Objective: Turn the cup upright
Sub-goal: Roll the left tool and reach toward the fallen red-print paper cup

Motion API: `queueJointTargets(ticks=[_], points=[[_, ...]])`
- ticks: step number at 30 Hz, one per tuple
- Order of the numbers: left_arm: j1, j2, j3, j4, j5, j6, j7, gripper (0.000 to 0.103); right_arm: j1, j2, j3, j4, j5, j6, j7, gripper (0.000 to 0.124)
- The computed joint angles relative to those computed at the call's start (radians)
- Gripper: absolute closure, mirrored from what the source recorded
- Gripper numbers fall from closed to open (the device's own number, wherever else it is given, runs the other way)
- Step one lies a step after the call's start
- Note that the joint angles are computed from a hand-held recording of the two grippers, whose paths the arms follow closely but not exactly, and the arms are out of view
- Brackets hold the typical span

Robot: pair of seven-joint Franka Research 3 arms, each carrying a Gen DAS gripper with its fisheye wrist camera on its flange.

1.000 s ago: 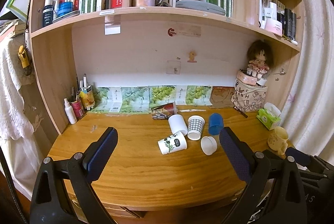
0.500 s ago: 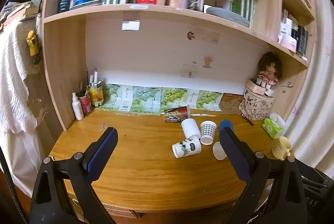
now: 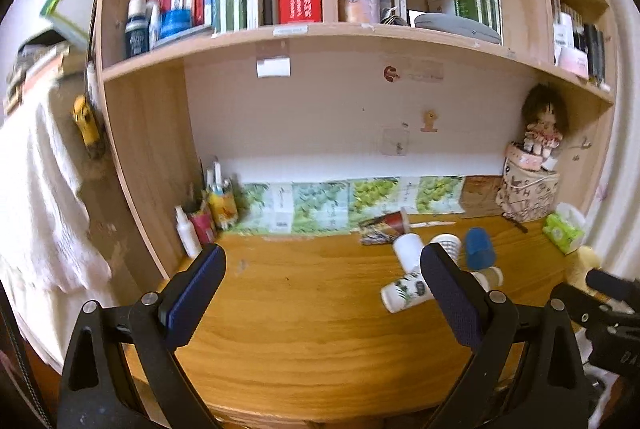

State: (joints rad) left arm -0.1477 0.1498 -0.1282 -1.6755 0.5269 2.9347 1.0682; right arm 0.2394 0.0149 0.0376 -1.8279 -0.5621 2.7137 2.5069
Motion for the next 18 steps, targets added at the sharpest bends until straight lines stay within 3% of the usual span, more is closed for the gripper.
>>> queueJointTargets(ticks=[5, 9, 18], points=[[-0.009, 0.058, 0.006, 0.085, 0.030, -0.005, 0.027, 0.004, -0.004, 0.048, -0.013, 0.041, 0.080, 0.042, -0.121, 0.041], [-0.049, 0.129, 0.039, 0.201, 0.080, -0.068, 0.001, 0.004, -0.007, 0.102, -0.034, 0.086, 0.161, 0.075, -0.233, 0.041], [-0.113, 0.374, 0.062, 0.578, 0.061, -0.237, 0.084, 0.004, -0.044, 0.282, -0.056, 0.277, 0.440, 0.105, -0.539, 0.041]])
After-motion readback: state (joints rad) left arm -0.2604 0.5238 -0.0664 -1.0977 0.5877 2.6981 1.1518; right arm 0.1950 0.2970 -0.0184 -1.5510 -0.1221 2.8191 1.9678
